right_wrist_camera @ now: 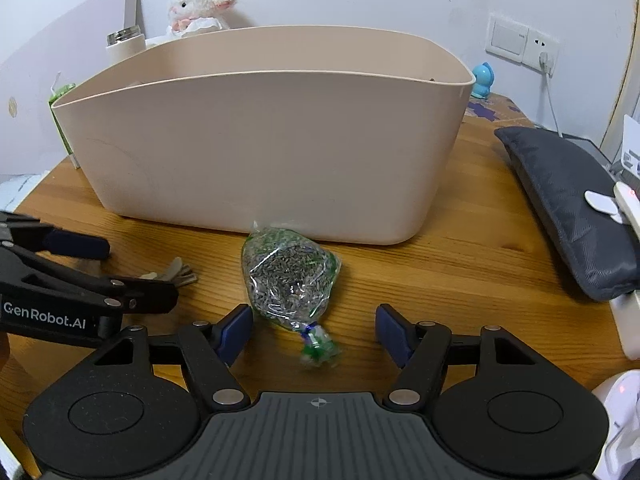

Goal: Organize objects
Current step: 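Grasp the small stick item with the left tool while the right tool grasps the herb bag, then release the stick item and herb bag into the basket with both tools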

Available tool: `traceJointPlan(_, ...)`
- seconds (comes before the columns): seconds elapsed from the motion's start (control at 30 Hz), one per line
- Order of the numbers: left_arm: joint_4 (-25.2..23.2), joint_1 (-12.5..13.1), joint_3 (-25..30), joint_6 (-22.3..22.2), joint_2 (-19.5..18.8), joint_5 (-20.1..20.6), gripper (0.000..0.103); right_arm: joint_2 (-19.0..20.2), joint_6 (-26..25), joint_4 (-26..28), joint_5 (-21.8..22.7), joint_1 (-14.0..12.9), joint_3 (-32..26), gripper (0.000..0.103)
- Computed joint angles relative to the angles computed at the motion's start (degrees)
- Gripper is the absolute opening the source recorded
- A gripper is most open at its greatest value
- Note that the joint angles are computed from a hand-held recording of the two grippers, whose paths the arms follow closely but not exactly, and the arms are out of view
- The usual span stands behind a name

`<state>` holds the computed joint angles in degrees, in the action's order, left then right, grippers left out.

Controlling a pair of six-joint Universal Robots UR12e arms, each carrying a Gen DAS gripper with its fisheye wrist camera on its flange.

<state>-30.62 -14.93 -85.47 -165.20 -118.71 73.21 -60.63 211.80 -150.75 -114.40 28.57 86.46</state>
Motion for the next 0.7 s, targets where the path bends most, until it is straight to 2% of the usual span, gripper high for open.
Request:
traceJointPlan(0.17, 1.02, -0.50, 0.71, 1.33, -0.77, 0.65, 0.084, 0.12, -1.35, -1.35, -0.03, -0.38, 0.37, 0.071)
traceJointPlan(0.23, 2.84, -1.09, 0.29, 2.53, -0.80, 2.81, 0.075, 0.19, -1.86, -2.53, 0.80, -0.58, 0.52, 0.070)
traceJointPlan(0.3, 3.97, -0.94, -0.24, 3.61, -0.71, 1.66, 0.063, 0.48, -2.90, -3.18, 1.11, -0.52, 0.29, 0.066)
traceJointPlan(0.37, 3.98, -0.97, -0.34, 4.21, -0.58, 1.10, 0.053, 0.85, -4.17, -3.25, 0.66, -0.30, -0.15, 0.054)
traceJointPlan(0.4, 3.88, -0.98, -0.35, 4.32, -0.52, 0.90, 0.042, 0.94, -4.48, -3.60, 1.15, -0.28, -0.27, 0.048)
traceJointPlan(0.43, 3.65, -0.93, -0.27, 4.24, -0.50, 0.54, 0.026, 1.03, -4.50, -3.45, 1.30, -0.22, -0.50, 0.045)
traceJointPlan(0.5, 2.73, -0.70, -0.01, 3.30, -0.46, -0.35, 0.013, 1.23, -4.41, -3.08, 0.96, -0.04, -0.90, 0.043)
traceJointPlan(0.7, 2.58, -0.25, -0.20, 1.63, -0.39, -1.62, 0.012, 0.70, -2.16, -2.55, 1.32, -0.05, -0.52, 0.039)
